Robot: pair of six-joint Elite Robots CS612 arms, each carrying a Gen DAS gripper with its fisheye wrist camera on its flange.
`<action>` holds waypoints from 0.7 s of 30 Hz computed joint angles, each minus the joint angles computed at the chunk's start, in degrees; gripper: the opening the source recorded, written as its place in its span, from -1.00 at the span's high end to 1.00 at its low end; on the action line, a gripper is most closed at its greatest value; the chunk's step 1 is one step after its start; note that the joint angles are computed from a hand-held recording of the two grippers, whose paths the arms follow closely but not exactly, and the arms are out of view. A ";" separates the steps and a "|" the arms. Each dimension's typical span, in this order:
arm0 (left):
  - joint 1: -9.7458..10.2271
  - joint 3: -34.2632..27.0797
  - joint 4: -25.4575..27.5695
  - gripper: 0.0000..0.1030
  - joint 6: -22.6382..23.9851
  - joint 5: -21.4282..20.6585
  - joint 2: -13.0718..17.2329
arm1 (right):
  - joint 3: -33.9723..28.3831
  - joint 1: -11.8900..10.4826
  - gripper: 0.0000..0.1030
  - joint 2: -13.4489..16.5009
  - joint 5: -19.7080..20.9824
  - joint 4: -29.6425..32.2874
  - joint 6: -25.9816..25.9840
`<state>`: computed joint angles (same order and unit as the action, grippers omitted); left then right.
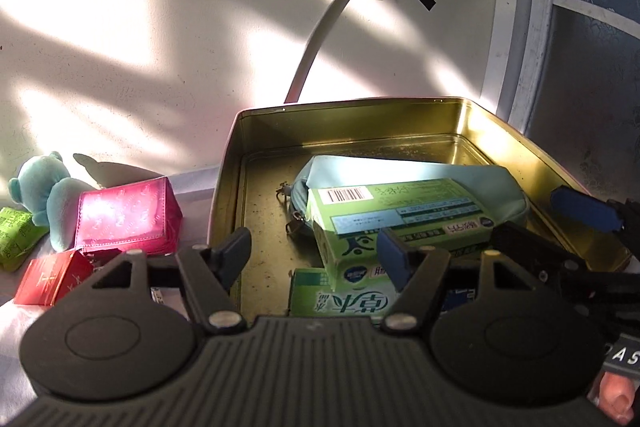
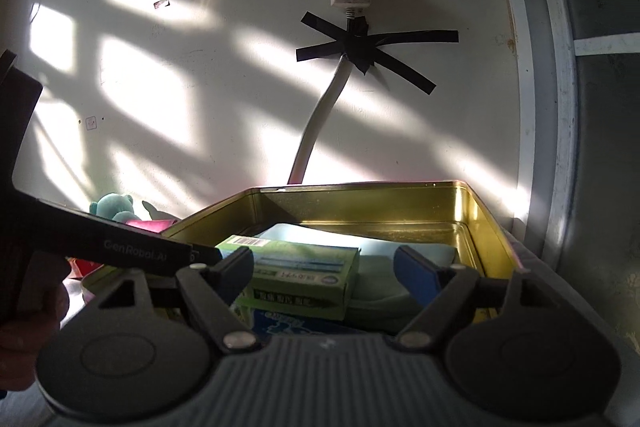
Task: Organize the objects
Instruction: 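Lower the green box into the pink tin and open the left gripper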
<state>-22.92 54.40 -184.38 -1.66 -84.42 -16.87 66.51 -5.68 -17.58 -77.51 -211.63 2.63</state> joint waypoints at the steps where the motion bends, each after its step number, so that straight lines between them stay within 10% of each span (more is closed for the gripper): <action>1: -0.07 0.86 -0.76 -0.38 0.21 0.65 -0.39 | 0.02 0.02 -0.55 0.03 0.09 -0.47 0.12; 21: 0.86 15.28 -10.06 -0.46 -1.69 8.29 -6.43 | 6.95 1.95 -0.55 -2.97 -1.03 -7.67 7.80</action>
